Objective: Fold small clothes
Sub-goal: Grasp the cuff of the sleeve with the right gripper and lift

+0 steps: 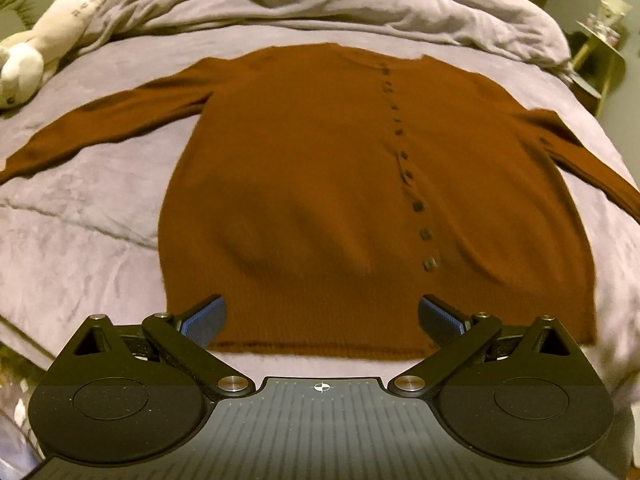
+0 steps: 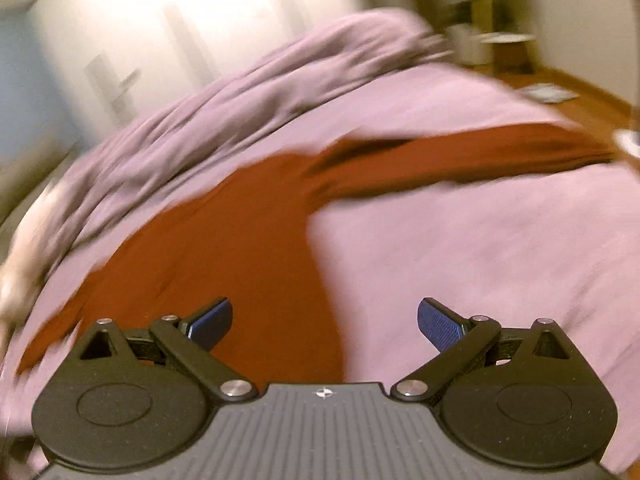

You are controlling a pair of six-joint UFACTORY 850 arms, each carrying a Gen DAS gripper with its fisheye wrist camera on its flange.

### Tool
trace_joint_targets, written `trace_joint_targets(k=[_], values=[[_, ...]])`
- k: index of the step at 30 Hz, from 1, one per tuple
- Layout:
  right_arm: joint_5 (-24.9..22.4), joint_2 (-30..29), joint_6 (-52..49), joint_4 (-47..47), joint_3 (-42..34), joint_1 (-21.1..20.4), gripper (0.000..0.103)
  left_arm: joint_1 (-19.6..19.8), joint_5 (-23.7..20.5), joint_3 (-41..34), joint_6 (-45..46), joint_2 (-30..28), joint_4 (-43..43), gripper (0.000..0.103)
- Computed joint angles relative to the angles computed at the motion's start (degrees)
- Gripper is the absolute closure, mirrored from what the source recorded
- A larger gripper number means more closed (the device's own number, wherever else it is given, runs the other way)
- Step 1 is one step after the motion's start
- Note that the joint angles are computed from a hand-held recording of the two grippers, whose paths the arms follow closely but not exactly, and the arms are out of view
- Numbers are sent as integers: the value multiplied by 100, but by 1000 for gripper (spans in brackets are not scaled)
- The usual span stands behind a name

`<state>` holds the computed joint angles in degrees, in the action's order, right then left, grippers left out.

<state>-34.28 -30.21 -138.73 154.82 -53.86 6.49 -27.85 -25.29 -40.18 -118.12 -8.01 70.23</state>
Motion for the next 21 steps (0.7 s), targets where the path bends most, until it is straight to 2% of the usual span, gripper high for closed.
trace_joint_targets(k=[2, 4, 5, 7, 8, 9, 11, 15, 17, 19, 21], values=[[4, -364, 180, 437, -458, -342, 6, 74, -60, -138, -35, -155, -13, 0], [67, -752, 567, 661, -939, -638, 19, 125, -134, -280, -129, -295, -8, 0], [247, -948, 796, 757, -1205, -748, 23, 150, -149, -344, -184, -356, -1, 0], [590, -1347, 1544, 556, -1717, -964, 46, 203, -116, -478, -265, -476, 16, 0], [750, -1512, 1810, 516, -1909, -1045, 49, 229, -103, -561, -249, -545, -14, 0], [823, -1684, 2148, 440, -2100, -1124, 50, 232, -103, -626, -236, -601, -31, 0], [607, -1946, 2800, 224, -2335, -1267, 52, 246, -93, -747, -152, -710, -61, 0], [471, -2236, 2871, 439, -2669, -1320, 52, 273, -61, -957, 401, -913, -403, 0], [580, -2332, 2540, 610, -2838, -1274, 57, 286, -8, -995, 615, -960, -567, 0], [789, -2408, 2016, 829, -2995, -1229, 78, 305, 7, -992, 716, -969, -636, 0], [1059, -2439, 1951, 699, -3192, -1225, 98, 337, 5, -945, 792, -937, -684, 0]])
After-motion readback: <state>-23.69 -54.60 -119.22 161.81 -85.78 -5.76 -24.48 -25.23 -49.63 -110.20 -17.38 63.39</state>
